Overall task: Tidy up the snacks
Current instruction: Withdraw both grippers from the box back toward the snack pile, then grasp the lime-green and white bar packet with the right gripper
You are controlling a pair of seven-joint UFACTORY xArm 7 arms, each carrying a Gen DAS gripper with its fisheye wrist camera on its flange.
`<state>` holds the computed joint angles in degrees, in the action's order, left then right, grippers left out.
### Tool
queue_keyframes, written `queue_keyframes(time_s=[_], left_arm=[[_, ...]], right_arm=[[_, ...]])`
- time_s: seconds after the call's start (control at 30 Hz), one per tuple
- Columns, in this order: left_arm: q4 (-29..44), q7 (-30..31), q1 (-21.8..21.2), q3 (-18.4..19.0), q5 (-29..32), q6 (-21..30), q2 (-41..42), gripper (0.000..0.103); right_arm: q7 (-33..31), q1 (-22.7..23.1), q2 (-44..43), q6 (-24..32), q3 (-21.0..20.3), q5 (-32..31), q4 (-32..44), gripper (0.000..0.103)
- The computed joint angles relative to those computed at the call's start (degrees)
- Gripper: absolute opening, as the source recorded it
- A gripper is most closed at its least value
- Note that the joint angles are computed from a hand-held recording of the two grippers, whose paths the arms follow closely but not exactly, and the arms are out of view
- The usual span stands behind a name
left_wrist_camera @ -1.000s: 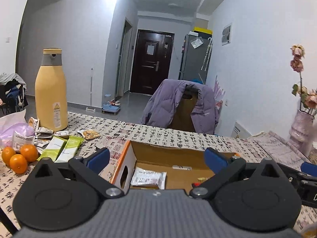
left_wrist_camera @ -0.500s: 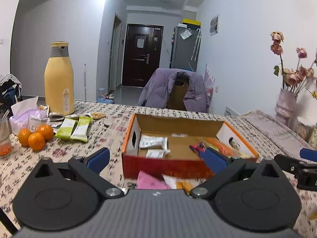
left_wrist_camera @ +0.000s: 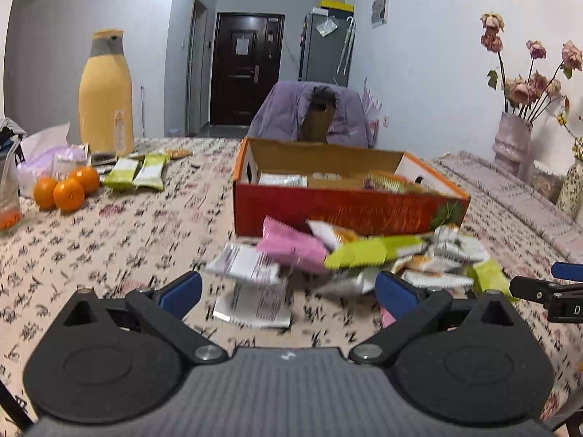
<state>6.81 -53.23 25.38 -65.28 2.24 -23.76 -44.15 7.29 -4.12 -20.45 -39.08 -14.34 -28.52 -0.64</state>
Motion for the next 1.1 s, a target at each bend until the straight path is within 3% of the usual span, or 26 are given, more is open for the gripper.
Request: queue_keyframes(time_s=[0.2,0.3,0.5,0.57,0.6,0.7,0.83,1.0,1.1], left_arm=[[-0.4,0.6,1.3,-0.4,-0.3,-1.3,1.5,0.103],[-0.3,1.2,1.4,-0.2,-0.7,-1.1,2.0,0.103],[-0.9,1.6,0.3,0.7,-1.4,-1.2,2.1,0.103],[-1.1,1.8,0.1,1.0,-1.7,-1.4,2.3,0.103],[-1.2,1.9,0.1,1.2,-1.8,-1.4,2.5,0.103],[-1.4,2.4,0.1,1.4,-2.2,-1.9,3.1,0.103],[-1.5,3.0,0.2,1.0,-3.1,-2.6,3.8,0.103],[-1.5,4.1,1.1,0.4,-4.1,-4.1,5.4,0.103],[-1.2,5.2,1.6,-0.2,-5.0,-4.3,6.5,0.103]], right_arm=[[-0.9,0.3,3.0,1.3,4.9,6.8,2.4,0.101],[-3.1,0.6,4.9,4.5,9.6,13.6,5.5,0.094],[-5.9,2.0,12.2,11.5,13.7,23.3,14.0,0.090],[-9.6,1.9,14.7,12.0,16.4,30.0,16.1,0.081],[-11.0,2.2,15.7,11.9,17.0,32.4,16.9,0.072],[-7.3,3.1,16.8,15.0,14.3,28.3,18.7,0.062],[-4.4,3.1,16.8,13.2,12.8,23.8,18.0,0.045],[-1.0,1.8,17.0,10.0,10.6,16.6,16.6,0.040],[-1.2,0.9,16.5,8.4,10.6,15.6,15.3,0.037]])
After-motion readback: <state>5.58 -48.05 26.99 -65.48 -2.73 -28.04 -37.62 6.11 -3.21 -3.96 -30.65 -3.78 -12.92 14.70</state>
